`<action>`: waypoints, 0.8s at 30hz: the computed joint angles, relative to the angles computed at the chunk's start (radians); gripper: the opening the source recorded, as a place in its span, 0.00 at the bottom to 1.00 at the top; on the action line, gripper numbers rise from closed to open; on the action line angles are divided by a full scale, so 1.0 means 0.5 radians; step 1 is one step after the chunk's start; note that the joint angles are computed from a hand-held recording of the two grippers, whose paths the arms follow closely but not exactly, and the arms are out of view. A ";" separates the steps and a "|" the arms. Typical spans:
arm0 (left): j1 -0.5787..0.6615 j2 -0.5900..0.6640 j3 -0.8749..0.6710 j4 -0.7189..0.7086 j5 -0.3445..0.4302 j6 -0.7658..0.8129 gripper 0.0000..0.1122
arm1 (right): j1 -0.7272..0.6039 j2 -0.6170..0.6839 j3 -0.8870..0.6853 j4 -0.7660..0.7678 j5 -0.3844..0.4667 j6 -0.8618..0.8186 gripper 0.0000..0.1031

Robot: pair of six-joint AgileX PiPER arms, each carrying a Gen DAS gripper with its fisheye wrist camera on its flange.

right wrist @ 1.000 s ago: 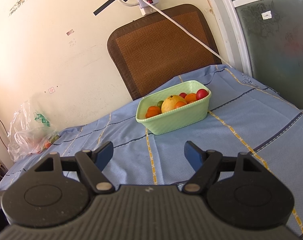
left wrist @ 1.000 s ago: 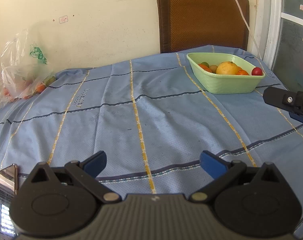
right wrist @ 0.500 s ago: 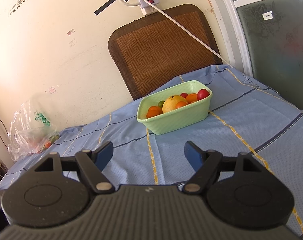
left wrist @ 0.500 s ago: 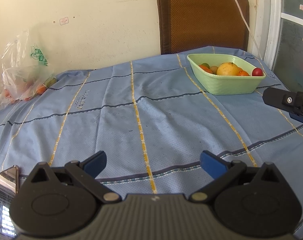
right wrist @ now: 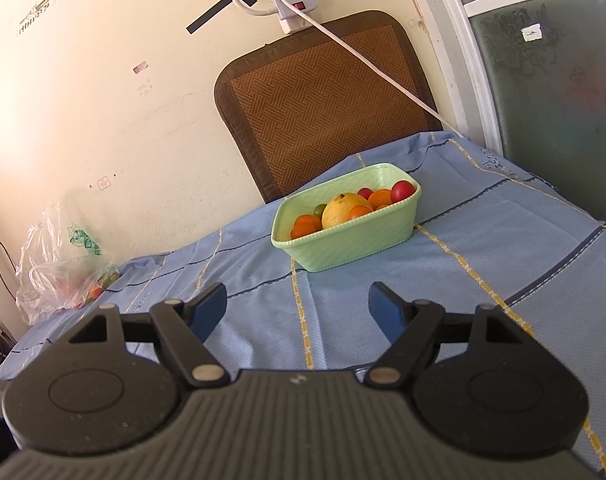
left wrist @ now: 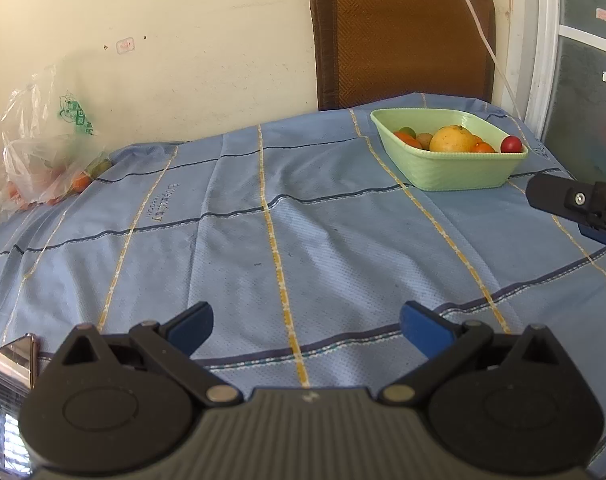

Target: Organize fruits

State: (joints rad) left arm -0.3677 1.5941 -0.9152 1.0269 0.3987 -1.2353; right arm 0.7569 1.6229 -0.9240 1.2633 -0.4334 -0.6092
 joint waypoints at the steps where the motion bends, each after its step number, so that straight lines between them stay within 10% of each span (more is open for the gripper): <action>1: 0.002 0.004 -0.006 -0.019 -0.003 0.018 0.92 | -0.001 0.002 -0.002 0.001 0.001 -0.002 0.77; 24: 0.006 0.055 -0.067 -0.252 -0.097 0.255 0.91 | -0.062 -0.024 0.065 -0.140 0.031 0.130 0.74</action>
